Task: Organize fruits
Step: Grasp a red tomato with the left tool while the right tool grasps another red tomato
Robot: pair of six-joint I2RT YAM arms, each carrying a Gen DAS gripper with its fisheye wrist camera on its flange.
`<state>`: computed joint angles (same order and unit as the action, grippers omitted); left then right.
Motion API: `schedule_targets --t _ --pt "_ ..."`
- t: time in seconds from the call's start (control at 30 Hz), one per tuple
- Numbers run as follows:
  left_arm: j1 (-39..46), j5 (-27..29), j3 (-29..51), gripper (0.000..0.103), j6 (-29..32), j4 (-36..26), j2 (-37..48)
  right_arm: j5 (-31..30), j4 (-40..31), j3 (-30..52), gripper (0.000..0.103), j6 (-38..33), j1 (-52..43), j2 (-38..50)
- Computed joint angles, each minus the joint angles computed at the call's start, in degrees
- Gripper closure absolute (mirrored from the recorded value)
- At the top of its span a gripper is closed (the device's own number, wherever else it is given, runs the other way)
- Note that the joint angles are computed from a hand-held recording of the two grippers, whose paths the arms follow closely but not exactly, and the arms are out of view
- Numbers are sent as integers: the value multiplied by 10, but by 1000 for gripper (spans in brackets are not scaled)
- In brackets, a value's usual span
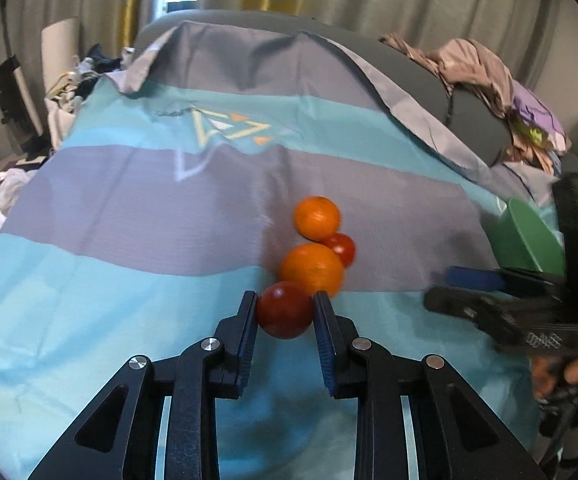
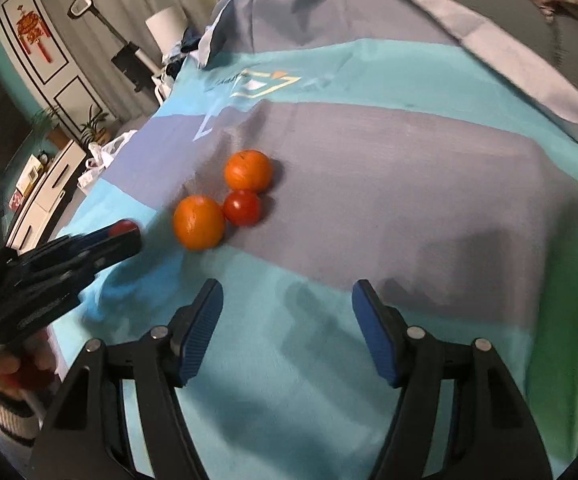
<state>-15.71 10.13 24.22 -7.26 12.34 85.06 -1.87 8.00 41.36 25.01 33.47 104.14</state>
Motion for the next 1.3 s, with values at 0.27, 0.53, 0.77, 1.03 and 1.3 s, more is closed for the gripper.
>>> schedule_targets --t 0.27,0.53,0.77,1.03,1.3 --pt "39 44 -3 75 14 -2 -8 26 -106 172 56 -54 11 125" --pt "61 69 -4 75 20 -3 -9 19 -125 242 59 -90 22 178" --pt "59 69 -4 75 24 -7 -8 22 -123 239 74 -74 25 175" --pt "25 45 -8 75 19 -24 -37 38 -63 97 74 -20 43 56" --pt "-57 -18 -23 75 0 -62 -104 94 -38 -77 74 42 86 -138"
